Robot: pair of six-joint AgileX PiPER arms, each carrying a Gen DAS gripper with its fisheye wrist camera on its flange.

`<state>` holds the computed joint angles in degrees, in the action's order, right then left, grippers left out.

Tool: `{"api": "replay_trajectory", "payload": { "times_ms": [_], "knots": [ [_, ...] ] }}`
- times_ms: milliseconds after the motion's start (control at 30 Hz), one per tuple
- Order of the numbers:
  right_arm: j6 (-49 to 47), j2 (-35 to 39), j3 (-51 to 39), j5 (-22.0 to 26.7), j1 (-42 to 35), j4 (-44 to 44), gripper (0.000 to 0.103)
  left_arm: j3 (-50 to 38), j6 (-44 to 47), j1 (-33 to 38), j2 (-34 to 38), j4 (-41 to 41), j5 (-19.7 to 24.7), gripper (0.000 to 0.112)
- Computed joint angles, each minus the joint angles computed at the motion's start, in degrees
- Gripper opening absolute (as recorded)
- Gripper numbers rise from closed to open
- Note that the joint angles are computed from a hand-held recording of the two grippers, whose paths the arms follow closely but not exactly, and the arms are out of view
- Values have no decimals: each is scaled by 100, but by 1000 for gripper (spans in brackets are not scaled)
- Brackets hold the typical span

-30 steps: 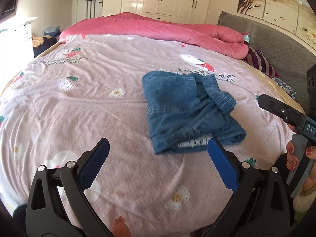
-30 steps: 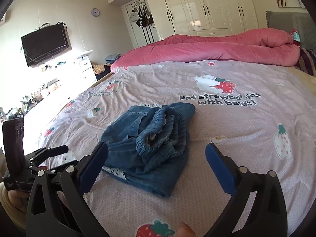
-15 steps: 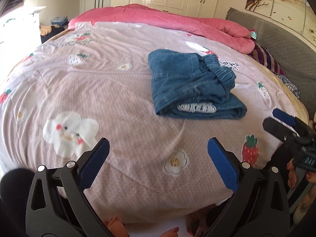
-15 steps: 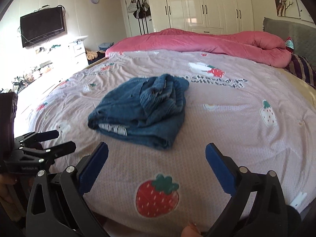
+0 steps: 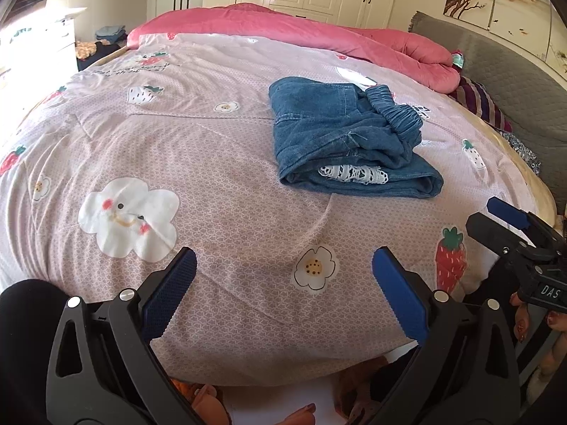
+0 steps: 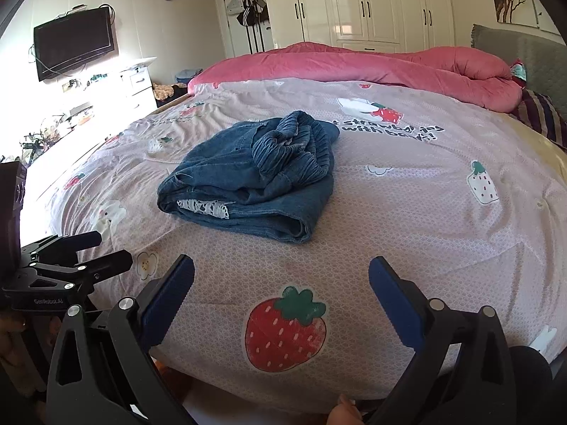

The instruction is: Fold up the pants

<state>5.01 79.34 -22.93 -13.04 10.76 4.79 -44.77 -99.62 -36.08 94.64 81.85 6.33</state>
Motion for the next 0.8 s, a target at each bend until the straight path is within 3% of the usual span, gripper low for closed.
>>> {"api": "replay_trajectory", "payload": {
  "times_ms": [800],
  "knots": [
    [-243,189,-61,9,14,317,98,-177,561,-241,142,-489,409,94]
  ]
}}
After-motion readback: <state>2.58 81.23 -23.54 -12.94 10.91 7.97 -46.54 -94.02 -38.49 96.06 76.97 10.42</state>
